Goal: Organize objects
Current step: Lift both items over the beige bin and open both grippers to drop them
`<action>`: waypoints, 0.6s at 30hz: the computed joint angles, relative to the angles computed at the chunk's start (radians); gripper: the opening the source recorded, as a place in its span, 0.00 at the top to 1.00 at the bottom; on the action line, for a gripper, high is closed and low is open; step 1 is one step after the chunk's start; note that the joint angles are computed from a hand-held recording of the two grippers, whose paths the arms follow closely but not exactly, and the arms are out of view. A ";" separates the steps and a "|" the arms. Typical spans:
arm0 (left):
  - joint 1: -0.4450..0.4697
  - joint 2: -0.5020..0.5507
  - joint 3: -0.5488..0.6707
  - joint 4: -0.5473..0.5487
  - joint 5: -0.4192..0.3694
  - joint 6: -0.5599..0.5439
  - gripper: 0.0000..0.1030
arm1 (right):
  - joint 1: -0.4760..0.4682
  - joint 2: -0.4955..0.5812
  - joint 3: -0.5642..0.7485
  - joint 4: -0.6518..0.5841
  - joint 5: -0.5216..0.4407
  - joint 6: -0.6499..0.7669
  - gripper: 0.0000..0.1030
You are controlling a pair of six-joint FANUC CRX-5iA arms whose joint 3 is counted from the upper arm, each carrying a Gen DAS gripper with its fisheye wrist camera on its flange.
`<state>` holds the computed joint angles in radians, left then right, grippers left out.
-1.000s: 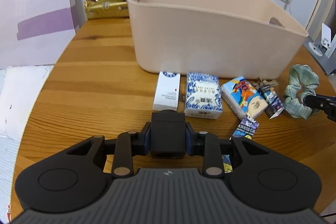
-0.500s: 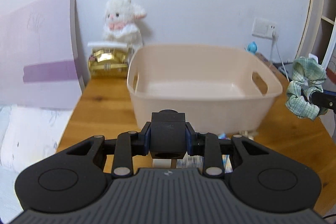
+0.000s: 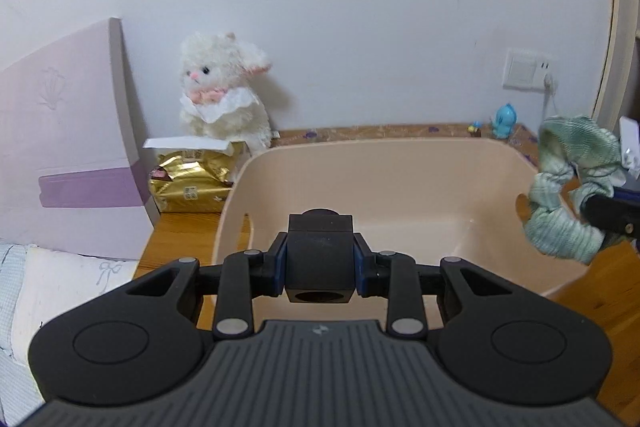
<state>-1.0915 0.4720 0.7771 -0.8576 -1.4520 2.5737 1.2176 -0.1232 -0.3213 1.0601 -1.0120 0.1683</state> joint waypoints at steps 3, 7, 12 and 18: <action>0.030 0.037 0.028 0.049 -0.006 -0.043 0.67 | -0.040 0.034 0.033 -0.075 0.047 0.046 0.92; 0.082 0.062 0.029 0.145 0.011 -0.075 0.67 | -0.064 0.083 0.079 -0.173 0.060 0.117 0.92; 0.113 0.077 0.019 0.211 0.012 -0.094 0.67 | -0.074 0.112 0.112 -0.269 0.052 0.180 0.92; 0.091 0.056 0.013 0.172 0.014 -0.101 0.41 | -0.073 0.079 0.088 -0.274 0.084 0.158 0.71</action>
